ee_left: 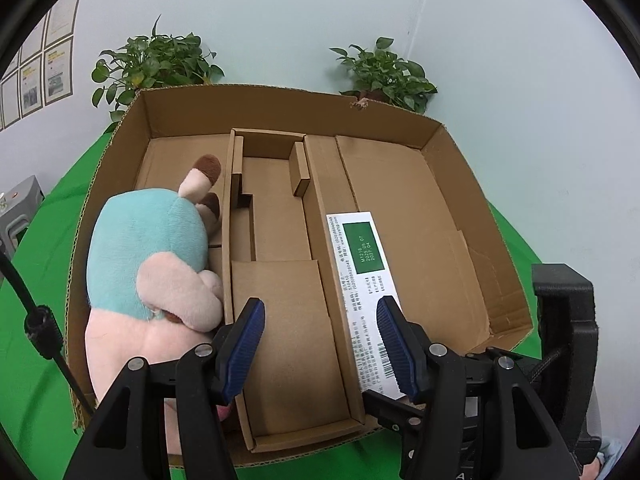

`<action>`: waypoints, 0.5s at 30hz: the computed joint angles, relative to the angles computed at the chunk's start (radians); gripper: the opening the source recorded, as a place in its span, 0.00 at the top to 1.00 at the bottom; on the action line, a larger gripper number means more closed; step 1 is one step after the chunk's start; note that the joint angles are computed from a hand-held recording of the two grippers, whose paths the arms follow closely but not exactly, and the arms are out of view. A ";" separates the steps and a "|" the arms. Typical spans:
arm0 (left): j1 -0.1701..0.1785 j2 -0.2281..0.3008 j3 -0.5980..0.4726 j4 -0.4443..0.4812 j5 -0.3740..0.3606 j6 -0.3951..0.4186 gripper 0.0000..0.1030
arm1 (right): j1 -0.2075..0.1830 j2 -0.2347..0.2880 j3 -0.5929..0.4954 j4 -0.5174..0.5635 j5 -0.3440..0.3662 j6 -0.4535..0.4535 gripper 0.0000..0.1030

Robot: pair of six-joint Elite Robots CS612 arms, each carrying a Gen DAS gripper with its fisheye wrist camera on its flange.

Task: Organize objects
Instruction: 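Lower both white boxes beside the insert tray and open both grippers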

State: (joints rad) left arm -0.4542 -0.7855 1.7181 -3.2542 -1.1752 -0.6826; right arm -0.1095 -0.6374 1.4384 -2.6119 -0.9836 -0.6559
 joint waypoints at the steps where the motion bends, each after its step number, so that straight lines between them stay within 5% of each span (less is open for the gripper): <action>1: -0.005 -0.002 0.004 -0.006 0.007 -0.003 0.45 | -0.001 -0.003 0.006 -0.007 0.006 0.002 0.22; 7: -0.050 -0.009 0.035 -0.049 0.133 0.002 0.34 | -0.015 -0.027 0.087 -0.224 0.045 0.032 0.15; 11: -0.062 -0.012 0.052 -0.035 0.148 -0.036 0.31 | -0.021 -0.005 0.045 -0.182 0.080 0.070 0.17; 15: -0.054 -0.005 0.056 -0.006 0.099 -0.072 0.31 | -0.018 0.019 -0.018 -0.057 0.119 0.093 0.55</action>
State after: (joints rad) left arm -0.5081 -0.7905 1.7739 -3.2605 -1.0764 -0.7541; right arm -0.1276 -0.6187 1.4204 -2.6688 -0.8647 -0.5625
